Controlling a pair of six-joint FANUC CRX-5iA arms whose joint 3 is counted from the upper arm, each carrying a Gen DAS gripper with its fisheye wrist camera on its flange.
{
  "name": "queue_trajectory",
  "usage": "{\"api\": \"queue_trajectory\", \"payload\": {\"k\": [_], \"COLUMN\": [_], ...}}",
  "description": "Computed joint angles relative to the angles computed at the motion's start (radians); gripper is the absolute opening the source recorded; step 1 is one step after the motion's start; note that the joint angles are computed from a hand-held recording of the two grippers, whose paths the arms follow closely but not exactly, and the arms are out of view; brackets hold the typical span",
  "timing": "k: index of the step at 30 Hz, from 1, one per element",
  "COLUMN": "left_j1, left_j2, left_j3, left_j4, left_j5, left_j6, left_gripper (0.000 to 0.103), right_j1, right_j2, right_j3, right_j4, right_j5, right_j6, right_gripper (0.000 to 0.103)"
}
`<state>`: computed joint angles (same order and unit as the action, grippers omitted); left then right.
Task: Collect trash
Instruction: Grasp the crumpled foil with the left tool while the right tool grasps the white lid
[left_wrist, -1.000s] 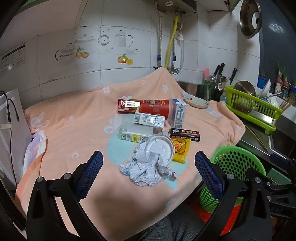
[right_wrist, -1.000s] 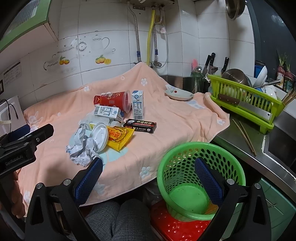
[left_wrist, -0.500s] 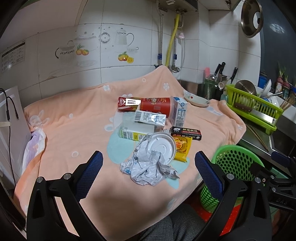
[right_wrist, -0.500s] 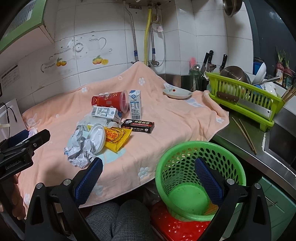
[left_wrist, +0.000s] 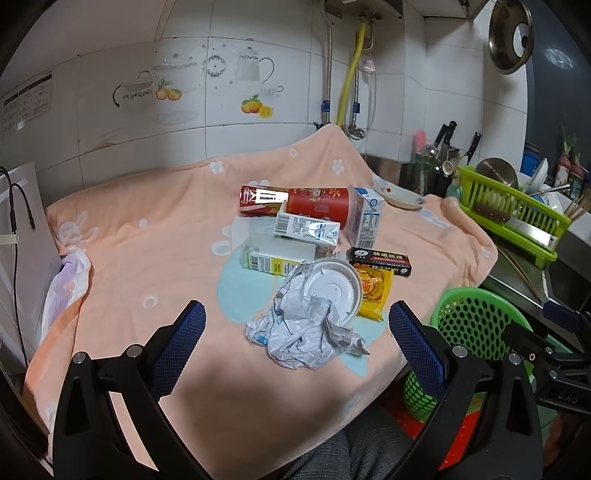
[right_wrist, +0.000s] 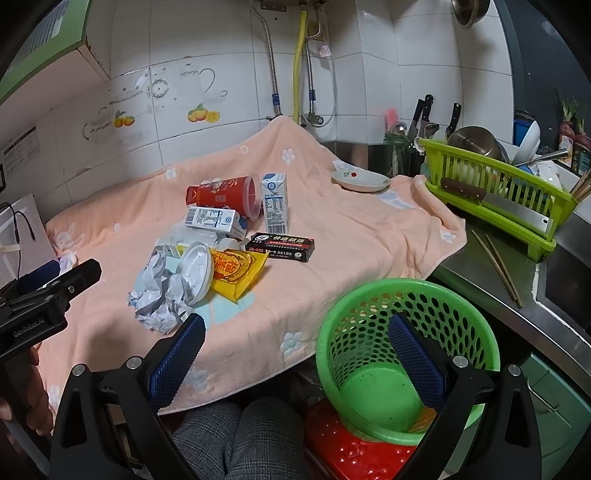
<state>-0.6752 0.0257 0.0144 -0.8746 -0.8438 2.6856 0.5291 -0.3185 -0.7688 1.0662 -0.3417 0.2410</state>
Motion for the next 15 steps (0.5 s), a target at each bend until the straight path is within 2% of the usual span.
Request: {"api": "queue_trajectory", "payload": {"k": [10,13,15], "left_j1": [0.071,0.091,0.105], "left_j2": [-0.001,0.002,0.004], "left_j3": [-0.025,-0.031,-0.038], "left_j4": [0.065,0.083,0.102], "left_j5": [0.024,0.029,0.042], "left_j6": [-0.025,-0.034,-0.049], "left_gripper": [0.098,0.098,0.098], "right_j1": [-0.026,-0.02,-0.022], "right_j2": [0.051,0.078,0.091], "right_j3": [0.041,0.076,0.085], "right_j4": [-0.064,-0.158,-0.166], "right_j5": [0.026,0.037,0.046], "right_j6": [0.071,0.158,0.174], "right_gripper": [0.096,0.096,0.096]}}
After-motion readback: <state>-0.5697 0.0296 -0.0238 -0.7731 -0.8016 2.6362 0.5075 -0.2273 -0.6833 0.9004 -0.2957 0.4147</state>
